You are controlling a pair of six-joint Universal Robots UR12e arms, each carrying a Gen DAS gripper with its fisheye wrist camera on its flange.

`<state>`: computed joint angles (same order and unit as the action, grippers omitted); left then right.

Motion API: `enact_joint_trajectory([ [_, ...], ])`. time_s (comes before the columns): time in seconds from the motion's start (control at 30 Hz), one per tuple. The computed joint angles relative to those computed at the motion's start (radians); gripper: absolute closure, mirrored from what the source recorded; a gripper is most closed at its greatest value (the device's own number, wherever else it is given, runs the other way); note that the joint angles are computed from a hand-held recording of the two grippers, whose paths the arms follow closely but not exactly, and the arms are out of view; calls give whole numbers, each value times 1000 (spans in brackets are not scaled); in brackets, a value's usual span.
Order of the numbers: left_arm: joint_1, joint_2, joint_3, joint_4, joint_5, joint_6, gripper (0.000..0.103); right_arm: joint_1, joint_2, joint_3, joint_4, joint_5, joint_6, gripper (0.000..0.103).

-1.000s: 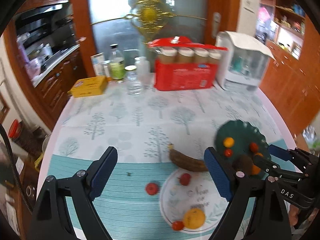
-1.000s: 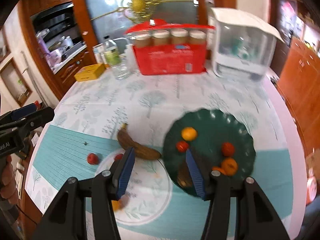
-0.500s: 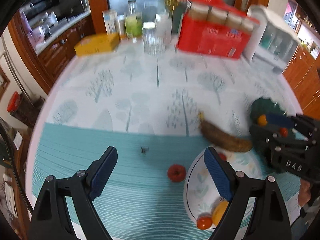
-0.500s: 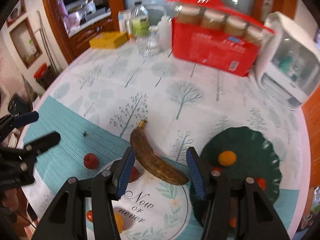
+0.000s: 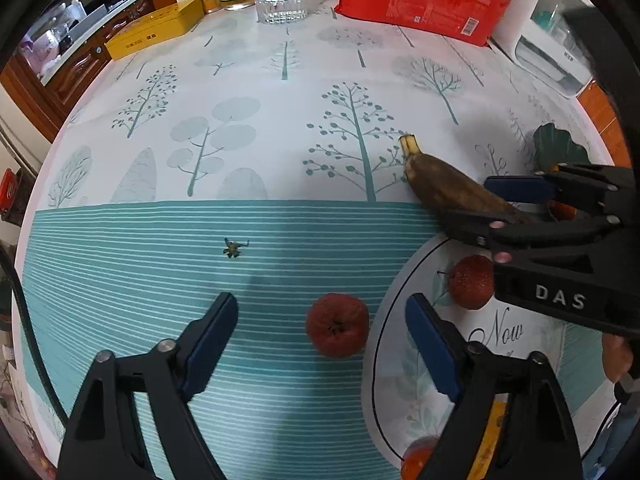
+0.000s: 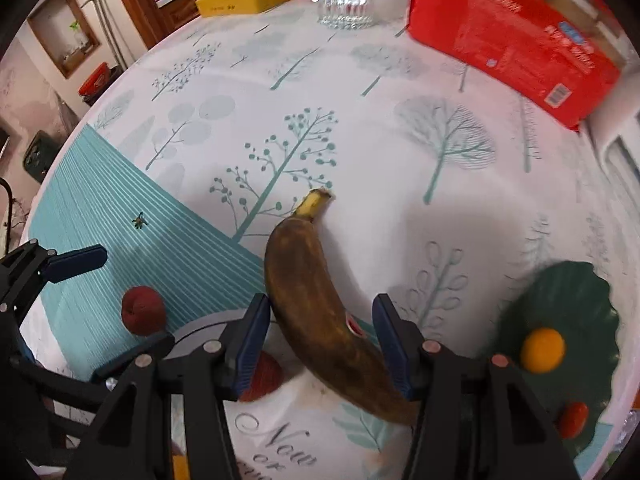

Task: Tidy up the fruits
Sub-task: 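Grasp the red lychee with the left gripper while the right gripper grasps the banana, then carry the lychee and banana with both grippers over the green plate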

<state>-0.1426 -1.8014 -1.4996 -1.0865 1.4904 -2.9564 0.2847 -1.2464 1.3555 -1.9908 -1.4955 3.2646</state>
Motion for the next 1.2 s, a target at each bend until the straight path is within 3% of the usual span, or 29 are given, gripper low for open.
enact_joint_trajectory([
  [0.13, 3, -5, 3, -29, -24, -4, 46, 5, 6, 8, -34, -8, -43, 51],
  [0.2, 0, -2, -9, 0, -16, -6, 55, 10, 7, 12, -54, -11, -67, 59],
  [0.27, -4, 1, -17, 24, -6, -4, 72, 14, 6, 17, -70, -22, -78, 60],
  [0.53, 4, 6, -22, 30, -29, -23, 73, 15, -16, 54, -163, -61, -11, 67],
  [0.93, 8, 30, -18, 36, -63, -24, 73, -31, -96, 136, -301, 29, 213, 70],
  [1.2, 8, 51, -1, 6, -105, -25, 73, -45, -172, 193, -369, 47, 323, 70],
])
